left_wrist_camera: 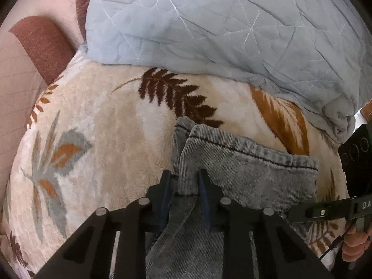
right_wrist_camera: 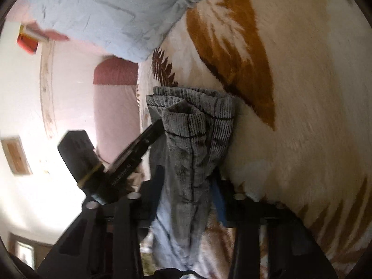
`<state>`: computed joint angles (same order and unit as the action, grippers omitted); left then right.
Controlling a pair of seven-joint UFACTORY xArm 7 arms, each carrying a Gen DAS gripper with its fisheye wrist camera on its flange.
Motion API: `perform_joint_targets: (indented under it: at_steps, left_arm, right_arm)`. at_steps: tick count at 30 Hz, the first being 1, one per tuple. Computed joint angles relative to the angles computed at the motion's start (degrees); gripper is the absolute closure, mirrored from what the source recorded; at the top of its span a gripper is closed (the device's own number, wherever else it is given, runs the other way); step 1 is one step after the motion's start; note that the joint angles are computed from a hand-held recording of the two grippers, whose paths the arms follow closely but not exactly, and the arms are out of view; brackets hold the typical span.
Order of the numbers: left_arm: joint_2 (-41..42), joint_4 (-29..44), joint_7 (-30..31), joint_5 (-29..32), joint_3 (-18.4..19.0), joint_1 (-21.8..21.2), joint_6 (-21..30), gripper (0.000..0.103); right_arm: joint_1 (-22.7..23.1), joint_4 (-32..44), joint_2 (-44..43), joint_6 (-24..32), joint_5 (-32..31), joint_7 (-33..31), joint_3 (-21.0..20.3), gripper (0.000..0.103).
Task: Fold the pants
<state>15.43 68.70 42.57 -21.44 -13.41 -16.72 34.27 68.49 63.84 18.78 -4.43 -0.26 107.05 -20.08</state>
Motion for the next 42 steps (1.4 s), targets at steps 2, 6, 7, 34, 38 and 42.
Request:
perform_joint_targets:
  at_steps: [2, 6, 7, 34, 38, 42]
  left_arm:
    - [-1.4, -1.6, 0.9, -1.2, -0.2, 0.5, -1.0, 0.081]
    - [-3.6, -4.0, 2.4, -4.0, -0.4, 1.1, -2.5, 0.087]
    - [-4.5, -4.9, 2.9, -4.9, -0.4, 1.1, -2.8, 0.089]
    - [-27.4, -23.7, 25.7, -38.3, 17.9, 8.5, -1.8, 0.091]
    - [-26.3, -26.4, 24.4, -35.8, 19.3, 12.2, -3.5, 0.091]
    - [-27.3, -28.7, 22.3, -33.1, 20.7, 15.6, -4.4, 0.091]
  right_arm:
    - [-0.7, -0.2, 0.2, -0.5, 0.1, -0.3, 0.8, 0.09]
    - [2.4, 1.9, 0.1, 2.4, -4.1, -1.2, -3.1, 0.092]
    - [3.4, 2.3, 0.1, 2.4, -5.7, -0.6, -4.4, 0.092]
    - [-16.1, 40.5, 18.9, 16.4, -15.4, -27.7, 27.9, 0.093]
    - [-17.5, 51.8, 27.7, 24.4, -9.2, -37.3, 34.8, 0.089]
    - [-17.7, 59.5, 33.5, 29.3, -3.9, -45.4, 39.1, 0.067]
